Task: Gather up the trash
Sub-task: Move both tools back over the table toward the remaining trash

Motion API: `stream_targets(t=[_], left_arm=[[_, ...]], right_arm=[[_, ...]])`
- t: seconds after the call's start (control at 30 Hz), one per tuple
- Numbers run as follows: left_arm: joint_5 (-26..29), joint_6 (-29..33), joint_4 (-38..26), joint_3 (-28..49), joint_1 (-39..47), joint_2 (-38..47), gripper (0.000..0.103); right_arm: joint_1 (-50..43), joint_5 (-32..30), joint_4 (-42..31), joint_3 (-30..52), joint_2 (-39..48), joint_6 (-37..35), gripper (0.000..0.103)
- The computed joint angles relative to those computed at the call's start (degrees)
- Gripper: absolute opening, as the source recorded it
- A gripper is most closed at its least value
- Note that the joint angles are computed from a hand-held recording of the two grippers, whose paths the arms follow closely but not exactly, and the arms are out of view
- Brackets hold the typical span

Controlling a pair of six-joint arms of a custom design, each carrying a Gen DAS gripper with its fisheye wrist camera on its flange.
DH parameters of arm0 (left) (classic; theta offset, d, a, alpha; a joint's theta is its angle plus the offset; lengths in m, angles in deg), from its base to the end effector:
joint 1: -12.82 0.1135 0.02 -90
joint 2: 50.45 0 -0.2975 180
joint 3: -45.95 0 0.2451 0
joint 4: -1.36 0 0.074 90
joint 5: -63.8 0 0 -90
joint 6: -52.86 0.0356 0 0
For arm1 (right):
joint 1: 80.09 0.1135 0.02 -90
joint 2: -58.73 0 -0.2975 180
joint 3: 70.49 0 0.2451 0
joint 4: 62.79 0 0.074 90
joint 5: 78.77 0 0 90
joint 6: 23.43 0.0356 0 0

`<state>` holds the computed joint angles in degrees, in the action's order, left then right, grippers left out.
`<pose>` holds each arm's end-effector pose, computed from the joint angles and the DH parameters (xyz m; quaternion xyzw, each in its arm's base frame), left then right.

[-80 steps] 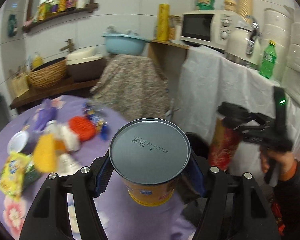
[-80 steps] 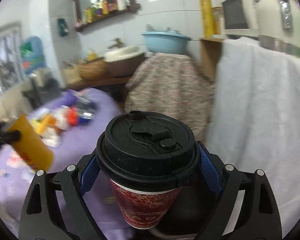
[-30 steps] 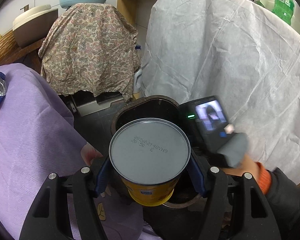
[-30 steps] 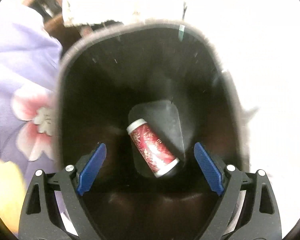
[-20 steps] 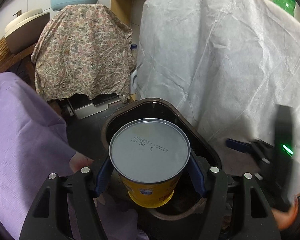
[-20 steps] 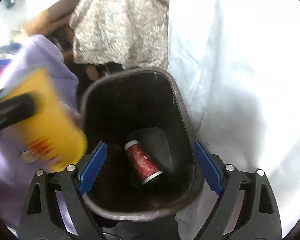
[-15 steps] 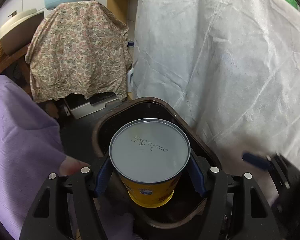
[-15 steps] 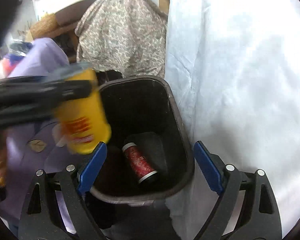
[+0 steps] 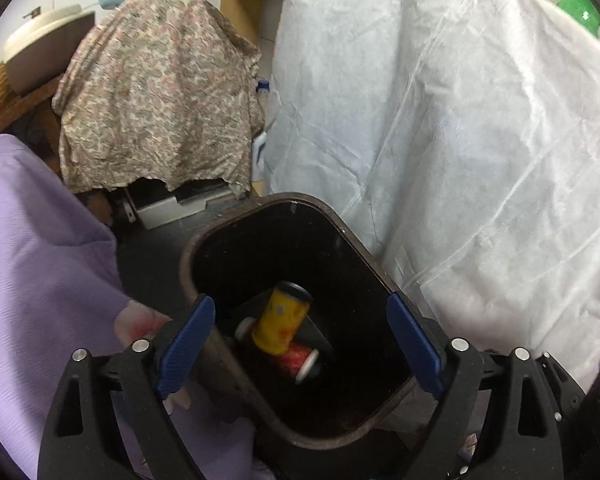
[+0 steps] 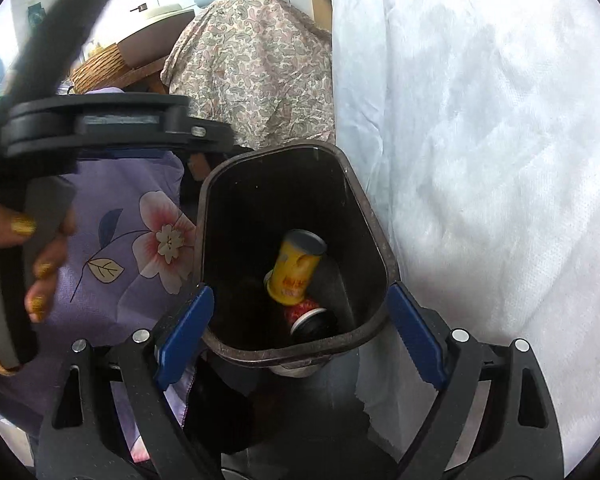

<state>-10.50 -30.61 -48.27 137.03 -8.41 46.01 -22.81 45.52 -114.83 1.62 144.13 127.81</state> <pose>0.3317 -0.1392 0.2974 0.2665 0.9074 -0.1673 0.2787 0.1671 0.2229 0.2597 0.0952 0.9308 0.0283 0.3519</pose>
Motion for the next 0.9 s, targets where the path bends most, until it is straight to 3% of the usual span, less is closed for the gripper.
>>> stream_targets(t=[0.33, 0.67, 0.77, 0.9], left_arm=[[7.2, 10.3, -5.1, -5.3, 14.3, -14.8, 0.097], [15.6, 25.8, -11.8, -3.7, 42.7, -18.7, 0.097], [16.1, 29.6, -10.3, -2.6, 51.0, -17.7, 0.097], [11.5, 31.4, -3.2, -0.8, 58.2, -14.8, 0.097]], right_arm=[[0.0, -5.5, 4.2, 6.6, 6.1, -4.8, 0.088], [3.0, -7.9, 6.0, 18.9, 14.3, -10.2, 0.088], [4.1, -8.2, 5.1, 24.0, 17.0, -11.7, 0.088], [5.8, -7.8, 3.5, 31.3, 20.8, -14.0, 0.088]])
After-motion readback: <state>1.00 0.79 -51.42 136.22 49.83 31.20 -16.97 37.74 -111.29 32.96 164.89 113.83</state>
